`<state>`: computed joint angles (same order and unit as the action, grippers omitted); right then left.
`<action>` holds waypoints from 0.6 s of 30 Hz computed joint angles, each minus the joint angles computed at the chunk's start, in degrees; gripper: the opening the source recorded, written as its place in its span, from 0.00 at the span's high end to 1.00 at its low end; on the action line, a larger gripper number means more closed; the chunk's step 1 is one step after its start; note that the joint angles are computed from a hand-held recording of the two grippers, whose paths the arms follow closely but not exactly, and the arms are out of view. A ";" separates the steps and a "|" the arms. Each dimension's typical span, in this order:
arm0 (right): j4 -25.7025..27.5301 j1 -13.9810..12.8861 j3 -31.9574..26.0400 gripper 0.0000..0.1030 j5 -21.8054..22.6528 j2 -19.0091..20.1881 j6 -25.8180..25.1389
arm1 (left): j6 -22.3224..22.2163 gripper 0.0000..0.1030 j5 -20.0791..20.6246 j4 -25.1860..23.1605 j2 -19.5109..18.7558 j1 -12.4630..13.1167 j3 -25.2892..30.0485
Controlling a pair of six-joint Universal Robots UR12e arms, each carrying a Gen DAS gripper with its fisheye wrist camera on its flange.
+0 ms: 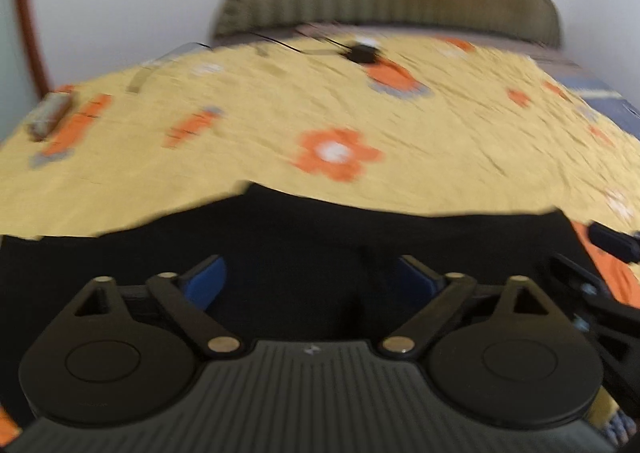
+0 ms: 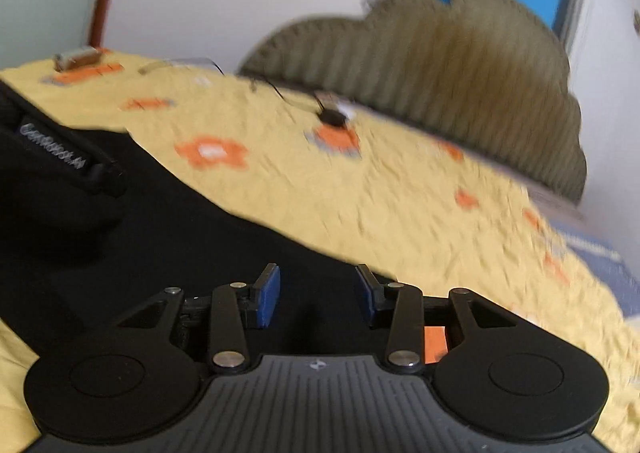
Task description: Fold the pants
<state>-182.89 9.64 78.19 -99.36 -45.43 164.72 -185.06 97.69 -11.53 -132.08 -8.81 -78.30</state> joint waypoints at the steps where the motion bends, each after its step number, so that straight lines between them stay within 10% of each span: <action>1: -0.70 0.35 0.07 0.61 0.70 -0.15 -0.91 | -0.47 0.08 1.46 0.72 0.43 0.28 -0.61; 18: -1.88 9.34 -7.32 0.48 17.51 3.70 -21.11 | -6.47 0.00 14.39 6.07 8.25 10.13 -13.95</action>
